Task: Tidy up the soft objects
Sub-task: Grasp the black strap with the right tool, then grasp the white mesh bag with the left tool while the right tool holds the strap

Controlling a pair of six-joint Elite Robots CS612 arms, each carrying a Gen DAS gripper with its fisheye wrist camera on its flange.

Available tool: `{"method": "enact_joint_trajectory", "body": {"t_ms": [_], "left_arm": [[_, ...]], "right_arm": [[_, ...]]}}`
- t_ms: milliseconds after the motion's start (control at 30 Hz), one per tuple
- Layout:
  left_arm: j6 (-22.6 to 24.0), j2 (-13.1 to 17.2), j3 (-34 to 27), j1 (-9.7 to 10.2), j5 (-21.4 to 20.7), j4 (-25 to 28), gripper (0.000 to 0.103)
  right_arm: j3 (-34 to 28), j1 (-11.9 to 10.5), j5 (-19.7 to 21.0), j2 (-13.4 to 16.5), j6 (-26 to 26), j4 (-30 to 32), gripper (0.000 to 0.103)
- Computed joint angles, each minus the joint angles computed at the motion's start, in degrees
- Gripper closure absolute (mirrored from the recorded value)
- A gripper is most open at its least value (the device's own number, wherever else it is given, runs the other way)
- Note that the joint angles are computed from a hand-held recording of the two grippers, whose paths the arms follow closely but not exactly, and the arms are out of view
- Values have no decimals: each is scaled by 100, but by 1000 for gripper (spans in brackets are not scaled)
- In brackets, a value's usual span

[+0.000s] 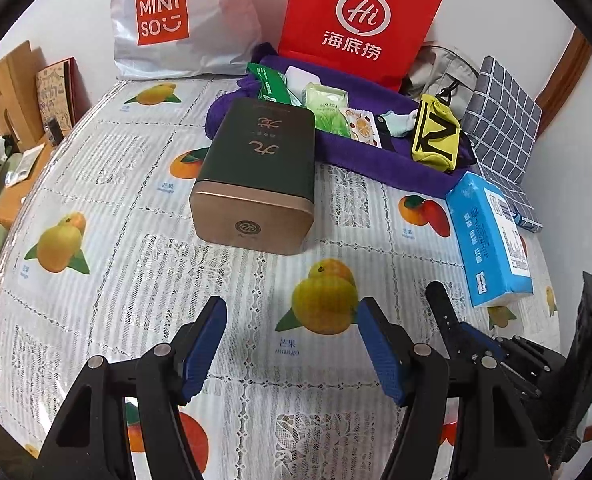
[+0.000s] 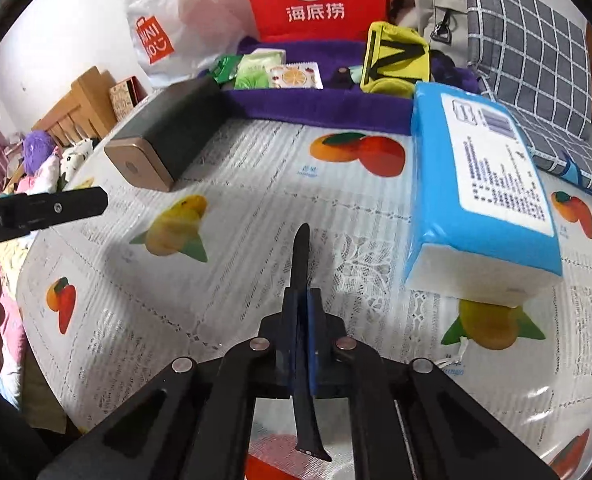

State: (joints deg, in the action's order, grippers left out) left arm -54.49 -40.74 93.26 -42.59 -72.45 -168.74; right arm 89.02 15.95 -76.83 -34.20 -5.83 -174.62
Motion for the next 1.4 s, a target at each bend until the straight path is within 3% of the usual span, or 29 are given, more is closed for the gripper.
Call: {"method": "enact_joint_trajectory", "body": {"t_ms": [200,300,767,1000,1133,1200,1400], "left_arm": [[23,22,38,43,-119,-183,37],[100,33,45,50,-159,-268,37],[317,82,-113,-166,-238,164,37],[529,317,-477,-338,-628,296,37],[597,535,-769,-366,-1147,372,37],[628,566,-829,-441,-908,412,31],[614,667,-1097,-502,-895,702,17]], "right_arm": [[-13,52,0,10,-146,138,95],[-54,41,-7,34,24,90,100],[741,-217,14,-416,408,-1137,100],[1134,-430,39,-518,555,-1582,100],[1325,-579,119,-538,638,-1814,100],[1386,-647,155,-534,678,-1875,100],[1495,-817,299,-504,816,-2009,100]]}}
